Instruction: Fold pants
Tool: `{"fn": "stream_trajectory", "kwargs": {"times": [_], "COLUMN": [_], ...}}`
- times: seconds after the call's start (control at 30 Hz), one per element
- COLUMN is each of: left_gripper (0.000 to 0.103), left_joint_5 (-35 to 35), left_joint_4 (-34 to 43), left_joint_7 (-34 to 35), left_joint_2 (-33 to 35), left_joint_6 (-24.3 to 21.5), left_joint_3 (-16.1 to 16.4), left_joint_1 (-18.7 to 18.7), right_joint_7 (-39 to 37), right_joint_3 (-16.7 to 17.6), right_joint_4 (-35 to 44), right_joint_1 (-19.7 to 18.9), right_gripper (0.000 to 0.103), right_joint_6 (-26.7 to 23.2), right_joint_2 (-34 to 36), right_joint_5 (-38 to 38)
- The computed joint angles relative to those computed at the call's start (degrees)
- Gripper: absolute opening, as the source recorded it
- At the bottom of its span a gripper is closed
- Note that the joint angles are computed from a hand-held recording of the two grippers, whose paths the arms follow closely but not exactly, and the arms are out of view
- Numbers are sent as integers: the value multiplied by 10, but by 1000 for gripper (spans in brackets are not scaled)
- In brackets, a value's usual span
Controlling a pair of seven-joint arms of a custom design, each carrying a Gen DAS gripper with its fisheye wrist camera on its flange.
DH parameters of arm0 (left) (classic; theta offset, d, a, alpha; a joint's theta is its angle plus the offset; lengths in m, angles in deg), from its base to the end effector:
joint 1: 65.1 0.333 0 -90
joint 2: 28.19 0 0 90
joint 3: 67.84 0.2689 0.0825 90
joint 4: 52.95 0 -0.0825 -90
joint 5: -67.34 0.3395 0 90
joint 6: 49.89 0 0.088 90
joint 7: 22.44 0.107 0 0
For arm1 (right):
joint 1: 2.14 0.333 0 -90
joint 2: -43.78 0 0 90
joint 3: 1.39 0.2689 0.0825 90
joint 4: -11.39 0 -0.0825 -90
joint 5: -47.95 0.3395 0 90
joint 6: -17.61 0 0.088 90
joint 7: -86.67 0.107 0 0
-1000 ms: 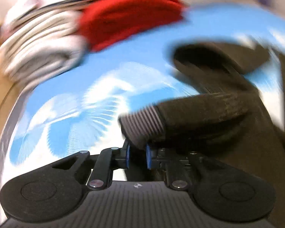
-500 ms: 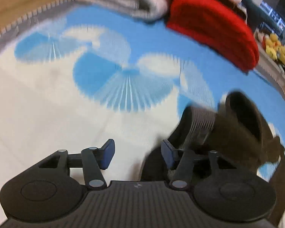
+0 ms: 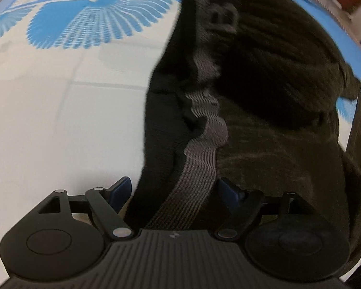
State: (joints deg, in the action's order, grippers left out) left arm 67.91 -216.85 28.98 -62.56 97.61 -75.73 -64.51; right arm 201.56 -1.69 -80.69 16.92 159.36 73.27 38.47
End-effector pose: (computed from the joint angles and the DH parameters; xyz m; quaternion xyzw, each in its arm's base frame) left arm 0.3454 -0.0392 0.3728 -0.8614 0.4822 -0.1257 0.0978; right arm 0.6210 0.2119 0.3489 -0.6969 0.6927 -0.1266 0.1357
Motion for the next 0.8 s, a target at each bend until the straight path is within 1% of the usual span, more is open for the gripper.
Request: {"fn": "stream_trajectory", "kwargs": {"times": [0.07, 0.13, 0.23, 0.3, 0.37, 0.4, 0.47, 0.57, 0.67, 0.77, 0.8], "left_gripper": [83, 80, 73, 63, 57, 54, 49, 41, 34, 31, 31], "left_joint_5": [14, 32, 44, 44, 46, 50, 56, 60, 59, 58, 57], "left_joint_4": [8, 10, 8, 4, 3, 2, 2, 3, 3, -4, -4], "left_joint_7": [7, 4, -1, -6, -10, -10, -9, -10, -10, -11, -10], "left_joint_2": [10, 11, 5, -9, -22, -27, -36, -52, -71, -88, -92], "left_joint_6": [-9, -12, -17, -25, -35, -40, -49, -67, -83, -89, -92], "left_joint_3": [-10, -23, -29, -28, -31, -34, -37, -41, -40, -36, -34], "left_joint_1": [-2, -2, -7, -14, -20, -23, -29, -39, -46, -49, -49], "right_joint_7": [17, 34, 35, 29, 20, 11, 0, -10, -13, 10, 25], "right_joint_3": [-6, -11, -9, -6, -2, 2, 4, 4, 4, -11, -20], "right_joint_4": [-2, -5, -10, -14, -28, -34, -43, -55, -65, -82, -85], "right_joint_1": [7, 9, 6, 3, 1, -2, -2, -1, -4, 6, 12], "right_gripper": [78, 78, 77, 68, 42, 38, 21, 13, 10, 9, 9], "right_joint_6": [-2, -2, -1, 10, 30, 40, 51, 62, 76, 92, 90], "right_joint_2": [-3, -6, -10, -9, -18, -21, -26, -33, -40, -52, -56], "right_joint_5": [-7, -12, -16, -19, -17, -14, -13, -13, -5, -24, -39]}}
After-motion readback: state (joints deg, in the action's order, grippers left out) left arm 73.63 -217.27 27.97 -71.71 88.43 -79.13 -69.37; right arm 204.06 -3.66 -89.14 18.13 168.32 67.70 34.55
